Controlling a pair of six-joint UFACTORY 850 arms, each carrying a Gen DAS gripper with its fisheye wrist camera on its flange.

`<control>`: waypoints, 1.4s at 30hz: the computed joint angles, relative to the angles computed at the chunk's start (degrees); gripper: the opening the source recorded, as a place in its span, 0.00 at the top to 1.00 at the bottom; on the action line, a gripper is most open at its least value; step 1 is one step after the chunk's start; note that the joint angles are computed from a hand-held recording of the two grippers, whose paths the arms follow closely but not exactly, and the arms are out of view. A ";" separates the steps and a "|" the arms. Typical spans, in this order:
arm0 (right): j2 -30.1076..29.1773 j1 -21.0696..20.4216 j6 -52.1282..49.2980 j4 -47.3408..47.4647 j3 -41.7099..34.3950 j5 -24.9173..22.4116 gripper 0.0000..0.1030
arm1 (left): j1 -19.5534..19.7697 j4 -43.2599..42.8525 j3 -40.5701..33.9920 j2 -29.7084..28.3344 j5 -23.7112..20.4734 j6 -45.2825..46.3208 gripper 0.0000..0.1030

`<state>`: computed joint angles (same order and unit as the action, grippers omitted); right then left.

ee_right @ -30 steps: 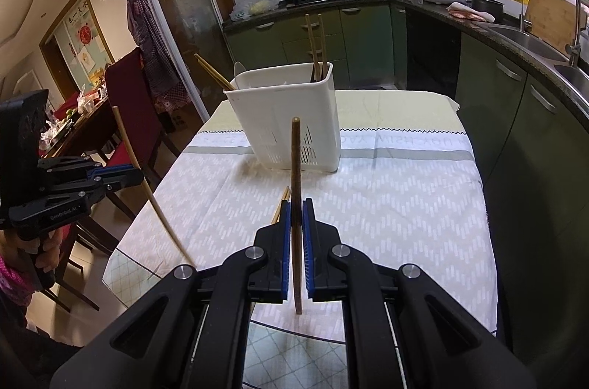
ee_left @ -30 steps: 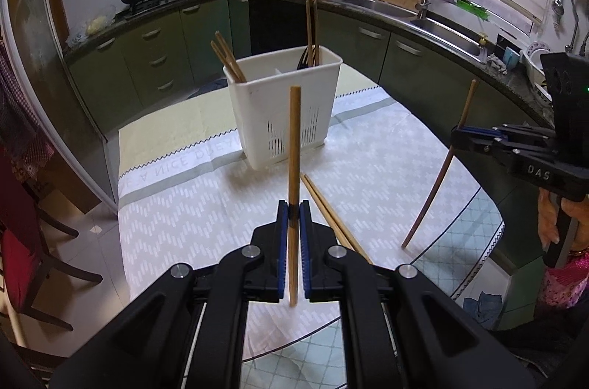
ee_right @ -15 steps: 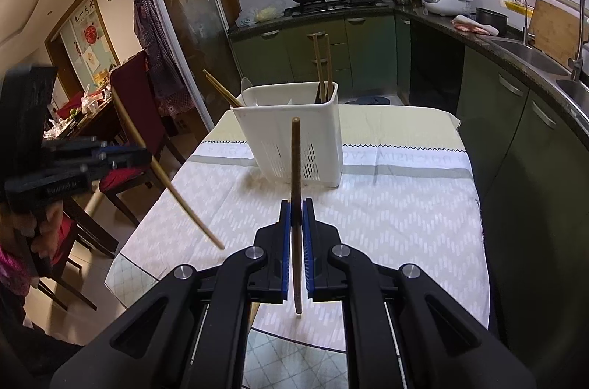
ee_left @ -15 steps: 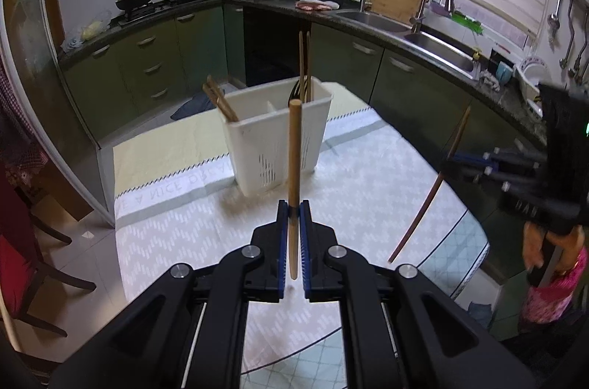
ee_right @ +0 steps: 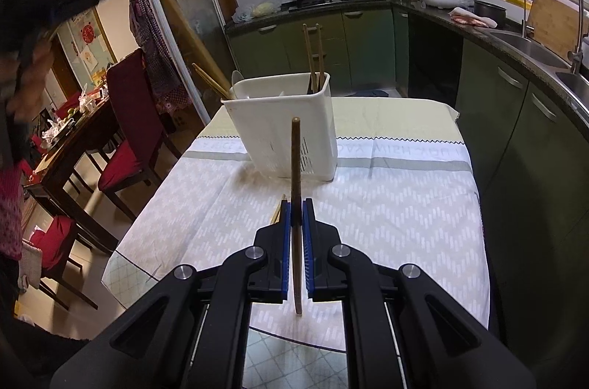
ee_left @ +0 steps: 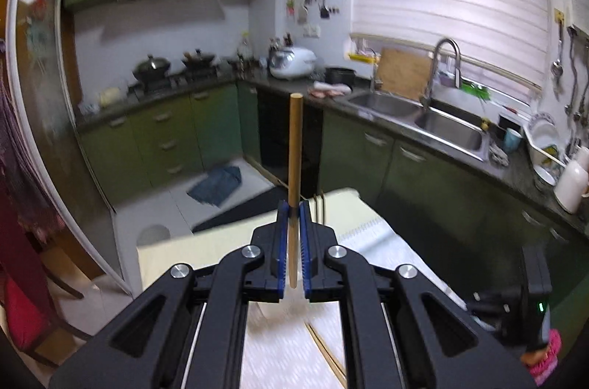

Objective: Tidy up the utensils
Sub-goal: 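Open the left tool over the caddy while the right tool lowers and releases its chopstick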

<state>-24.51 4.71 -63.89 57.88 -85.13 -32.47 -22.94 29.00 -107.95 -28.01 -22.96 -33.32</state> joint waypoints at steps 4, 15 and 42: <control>0.04 -0.35 -0.93 1.64 -0.57 -0.28 0.93 | 0.36 -0.88 -6.34 -4.92 -2.43 1.09 0.94; 1.12 0.05 -4.46 5.06 -5.25 -0.37 0.93 | 1.43 -4.00 -13.36 -13.95 -6.42 4.15 0.94; -28.17 6.77 27.60 -18.86 -56.50 3.28 0.93 | 1.80 -11.44 15.23 2.61 -2.31 5.06 0.57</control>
